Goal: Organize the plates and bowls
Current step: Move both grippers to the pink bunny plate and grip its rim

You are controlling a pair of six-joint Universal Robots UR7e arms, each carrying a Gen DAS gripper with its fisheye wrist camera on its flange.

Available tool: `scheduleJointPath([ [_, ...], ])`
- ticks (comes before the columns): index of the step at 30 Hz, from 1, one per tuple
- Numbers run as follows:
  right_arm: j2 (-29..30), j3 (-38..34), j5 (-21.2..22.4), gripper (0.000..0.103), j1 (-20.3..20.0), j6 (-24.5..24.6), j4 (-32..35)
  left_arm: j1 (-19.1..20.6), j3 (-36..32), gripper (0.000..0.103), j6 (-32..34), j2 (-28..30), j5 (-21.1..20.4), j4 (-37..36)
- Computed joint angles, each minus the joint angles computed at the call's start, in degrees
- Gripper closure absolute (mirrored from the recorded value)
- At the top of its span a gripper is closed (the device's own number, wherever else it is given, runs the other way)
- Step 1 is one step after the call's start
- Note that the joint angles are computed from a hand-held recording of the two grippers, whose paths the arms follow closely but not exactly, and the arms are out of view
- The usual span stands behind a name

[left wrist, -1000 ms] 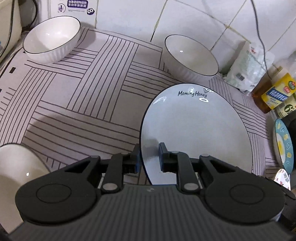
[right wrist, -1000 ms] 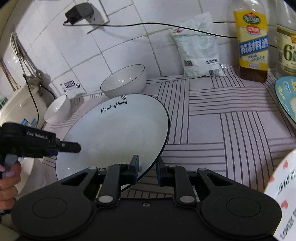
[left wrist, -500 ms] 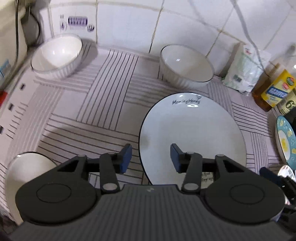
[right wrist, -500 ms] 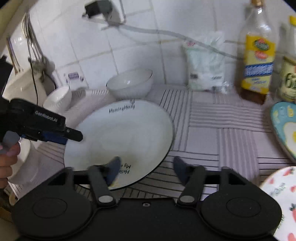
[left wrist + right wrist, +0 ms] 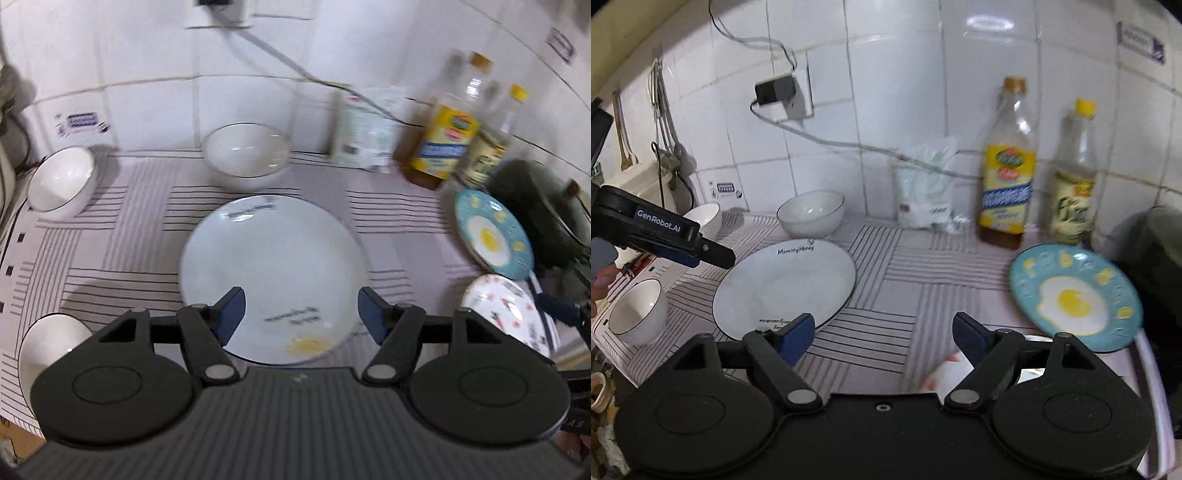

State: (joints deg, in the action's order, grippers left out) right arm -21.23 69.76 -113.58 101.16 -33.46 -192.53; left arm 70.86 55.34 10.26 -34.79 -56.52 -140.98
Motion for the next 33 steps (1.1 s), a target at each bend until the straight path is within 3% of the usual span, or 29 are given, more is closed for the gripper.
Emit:
scheduleJointPath([
  [2,-1.5,2.9,0.0,0.009,0.1,-1.3,-3.1,-0.7,1.3,0.036,0.1,-0.6,-0.7,0.4],
  [5,-3.6,6.6,-1.2,0.007,0.3,-1.8,-6.6,-1.8,3.2,0.024,0.8,-1.3,-1.8,0.7],
  [12,-7.9,13.9,-3.9,0.005,-0.1,0.0,-10.5,-4.3,7.1,0.019,4.6,-1.9,-3.0,-0.5],
  [27,-12.5,22.9,-6.7,0.005,-2.7,2.3,-17.2,-6.8,8.7,0.018,5.5,-0.1,-5.6,1.1],
  [33,-11.2,23.6,-5.4,0.005,-4.3,-0.5,-25.2,-6.5,6.0,0.018,5.2,2.2,-6.8,3.9],
])
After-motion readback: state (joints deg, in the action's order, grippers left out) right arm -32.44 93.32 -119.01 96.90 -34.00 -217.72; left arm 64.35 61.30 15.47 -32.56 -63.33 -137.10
